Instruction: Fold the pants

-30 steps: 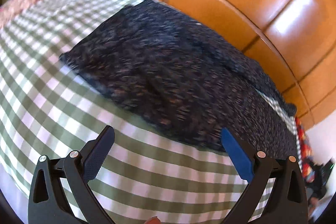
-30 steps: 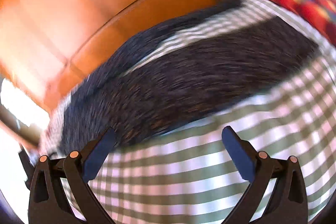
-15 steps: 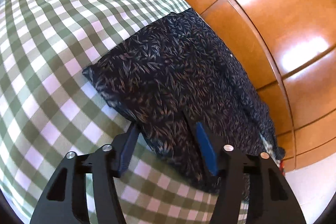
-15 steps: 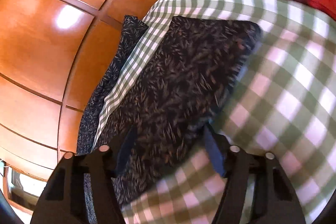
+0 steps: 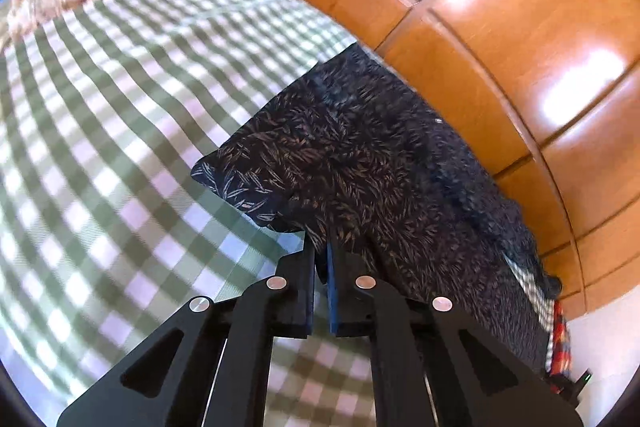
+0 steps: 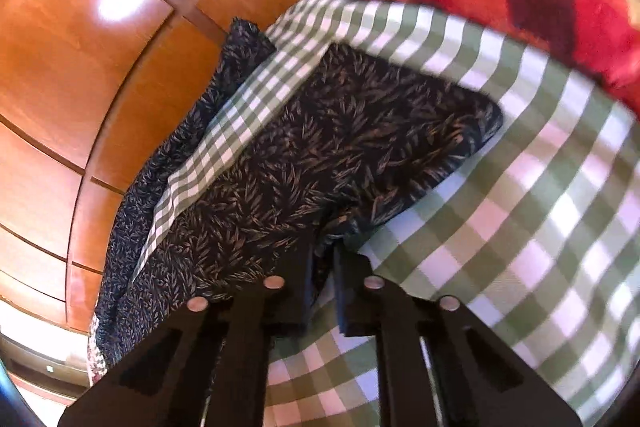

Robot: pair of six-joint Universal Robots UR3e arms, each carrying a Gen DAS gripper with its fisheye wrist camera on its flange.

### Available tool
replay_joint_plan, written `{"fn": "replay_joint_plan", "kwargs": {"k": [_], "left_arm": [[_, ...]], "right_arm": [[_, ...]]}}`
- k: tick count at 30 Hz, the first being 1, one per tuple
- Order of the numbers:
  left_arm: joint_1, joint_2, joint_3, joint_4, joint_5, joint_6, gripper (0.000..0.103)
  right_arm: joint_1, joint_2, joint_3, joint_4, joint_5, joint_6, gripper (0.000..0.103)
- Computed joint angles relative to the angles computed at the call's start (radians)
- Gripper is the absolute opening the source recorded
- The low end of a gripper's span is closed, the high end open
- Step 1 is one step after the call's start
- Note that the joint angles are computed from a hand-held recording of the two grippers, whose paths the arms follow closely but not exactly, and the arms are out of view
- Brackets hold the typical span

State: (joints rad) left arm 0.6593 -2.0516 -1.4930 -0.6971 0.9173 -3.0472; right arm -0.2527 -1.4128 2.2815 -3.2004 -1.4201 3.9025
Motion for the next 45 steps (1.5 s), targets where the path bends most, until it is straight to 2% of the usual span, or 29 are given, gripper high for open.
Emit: {"fn": "replay_joint_plan", "kwargs": {"k": [6, 12, 15, 16, 17, 19, 20, 21, 22, 23, 24, 26, 27, 30, 32, 33, 34, 35, 37, 39, 42, 44, 45], "left_arm": [[0.070, 0.171, -0.197, -0.065, -0.001, 0.142, 0.004], [0.114, 0.258, -0.340, -0.106, 0.018, 0.251, 0.004], [0.139, 0.250, -0.312, -0.156, 0.010, 0.268, 0.006], [0.143, 0.244, -0.304, -0.147, 0.018, 0.256, 0.017], [0.161, 0.244, -0.290, -0.162, 0.018, 0.259, 0.034], [0.215, 0.265, -0.298, -0.173, -0.002, 0.252, 0.044], [0.245, 0.268, -0.290, -0.194, -0.023, 0.258, 0.045], [0.274, 0.265, -0.273, -0.226, -0.047, 0.265, 0.045], [0.293, 0.262, -0.264, -0.254, -0.064, 0.272, 0.050], [0.316, 0.244, -0.230, -0.323, -0.095, 0.284, 0.060], [0.327, 0.221, -0.197, -0.376, -0.116, 0.284, 0.061], [0.315, 0.193, -0.170, -0.381, -0.120, 0.267, 0.061], [0.303, 0.179, -0.158, -0.379, -0.119, 0.263, 0.061], [0.249, 0.109, -0.096, -0.410, -0.133, 0.233, 0.061], [0.212, 0.066, -0.081, -0.347, -0.143, 0.174, 0.060], [0.200, 0.059, -0.090, -0.303, -0.137, 0.146, 0.053], [0.186, 0.048, -0.080, -0.279, -0.123, 0.125, 0.021], [0.168, 0.046, -0.075, -0.241, -0.092, 0.110, 0.005], [0.160, 0.092, -0.134, -0.136, -0.085, 0.092, 0.005], [0.162, 0.146, -0.175, -0.096, -0.039, 0.106, 0.004], [0.141, 0.129, -0.157, -0.099, 0.064, 0.129, 0.005], [0.113, 0.057, -0.088, -0.148, 0.133, 0.119, 0.012], [0.120, 0.056, -0.081, -0.164, 0.119, 0.129, 0.013]], "right_arm": [[0.006, -0.210, 0.088, 0.115, -0.051, -0.044, 0.005], [-0.039, -0.434, 0.256, 0.208, -0.055, -0.062, 0.005], [-0.060, -0.490, 0.314, 0.239, -0.053, -0.059, 0.005], [-0.065, -0.509, 0.331, 0.243, -0.047, -0.059, 0.005], [-0.069, -0.521, 0.343, 0.243, -0.043, -0.063, 0.005], [-0.064, -0.527, 0.330, 0.271, -0.054, -0.061, 0.009], [-0.043, -0.526, 0.299, 0.303, -0.081, -0.059, 0.020], [-0.013, -0.524, 0.266, 0.334, -0.129, -0.051, 0.047], [0.043, -0.514, 0.213, 0.378, -0.217, -0.030, 0.061], [0.107, -0.504, 0.164, 0.416, -0.317, -0.001, 0.071], [0.152, -0.494, 0.135, 0.431, -0.384, 0.015, 0.071], [0.250, -0.454, 0.050, 0.464, -0.499, 0.035, 0.071], [0.296, -0.424, 0.004, 0.464, -0.538, 0.033, 0.074], [0.405, -0.290, -0.138, 0.414, -0.541, -0.016, 0.079], [0.458, -0.177, -0.245, 0.384, -0.506, -0.055, 0.080], [0.483, -0.110, -0.308, 0.372, -0.482, -0.073, 0.081], [0.505, -0.045, -0.370, 0.366, -0.457, -0.087, 0.081], [0.528, 0.032, -0.444, 0.361, -0.422, -0.098, 0.081], [0.567, 0.179, -0.592, 0.364, -0.355, -0.107, 0.081], [0.593, 0.288, -0.716, 0.373, -0.299, -0.124, 0.081], [0.627, 0.420, -0.866, 0.386, -0.230, -0.154, 0.081], [0.640, 0.507, -0.956, 0.419, -0.199, -0.167, 0.081], [0.640, 0.542, -0.989, 0.435, -0.178, -0.163, 0.081]]}}
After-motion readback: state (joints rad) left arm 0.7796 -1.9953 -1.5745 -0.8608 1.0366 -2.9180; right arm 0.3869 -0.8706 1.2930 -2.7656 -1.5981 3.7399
